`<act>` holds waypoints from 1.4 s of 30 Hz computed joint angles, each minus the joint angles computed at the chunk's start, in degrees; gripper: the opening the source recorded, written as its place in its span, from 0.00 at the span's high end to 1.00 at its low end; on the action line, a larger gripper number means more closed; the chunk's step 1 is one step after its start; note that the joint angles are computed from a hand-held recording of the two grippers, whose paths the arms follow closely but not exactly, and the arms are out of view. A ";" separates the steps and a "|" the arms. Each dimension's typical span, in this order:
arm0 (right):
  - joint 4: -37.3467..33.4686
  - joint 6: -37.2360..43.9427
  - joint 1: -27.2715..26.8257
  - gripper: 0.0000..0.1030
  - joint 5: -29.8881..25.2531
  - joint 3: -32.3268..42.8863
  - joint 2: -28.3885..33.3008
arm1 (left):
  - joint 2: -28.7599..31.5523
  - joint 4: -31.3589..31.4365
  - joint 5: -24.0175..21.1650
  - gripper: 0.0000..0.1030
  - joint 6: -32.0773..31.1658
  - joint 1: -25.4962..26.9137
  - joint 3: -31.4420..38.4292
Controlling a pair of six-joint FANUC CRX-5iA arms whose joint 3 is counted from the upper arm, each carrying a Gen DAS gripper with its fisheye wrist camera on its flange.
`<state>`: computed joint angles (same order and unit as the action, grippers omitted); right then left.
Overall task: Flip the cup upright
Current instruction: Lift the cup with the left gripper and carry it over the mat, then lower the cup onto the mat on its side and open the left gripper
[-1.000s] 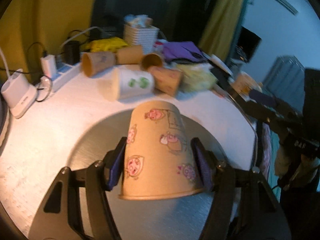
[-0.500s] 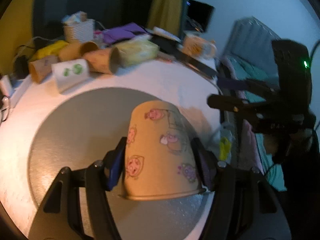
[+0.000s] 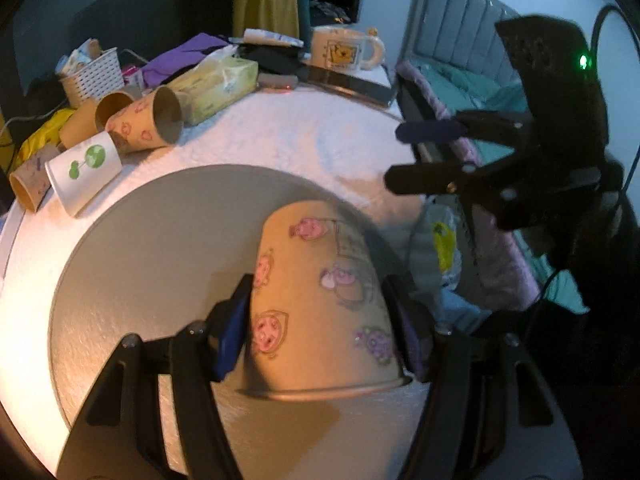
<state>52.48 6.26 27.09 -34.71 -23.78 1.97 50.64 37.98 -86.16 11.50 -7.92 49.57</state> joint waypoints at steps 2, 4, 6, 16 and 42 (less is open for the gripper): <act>-0.39 0.36 -0.41 0.27 0.54 0.03 0.13 | 1.10 -0.86 -0.47 0.37 -0.79 -0.27 2.24; -0.74 0.65 -0.87 0.27 0.98 0.10 0.27 | 2.60 -1.01 -1.57 0.37 -1.70 -0.50 4.95; -1.12 0.88 -1.33 0.27 1.39 0.32 0.53 | 3.72 -1.58 -1.91 0.37 -2.58 -0.82 7.07; -4.61 4.45 -3.20 0.27 2.46 2.22 2.12 | 9.28 -2.39 -6.63 0.34 -4.10 -1.48 17.24; -8.20 12.60 -2.83 0.27 1.91 6.02 3.22 | 0.41 -3.62 3.01 0.18 -2.41 -0.22 2.72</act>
<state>44.28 18.86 24.26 -32.79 -17.76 5.19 51.04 34.36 -83.15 9.09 -8.14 52.29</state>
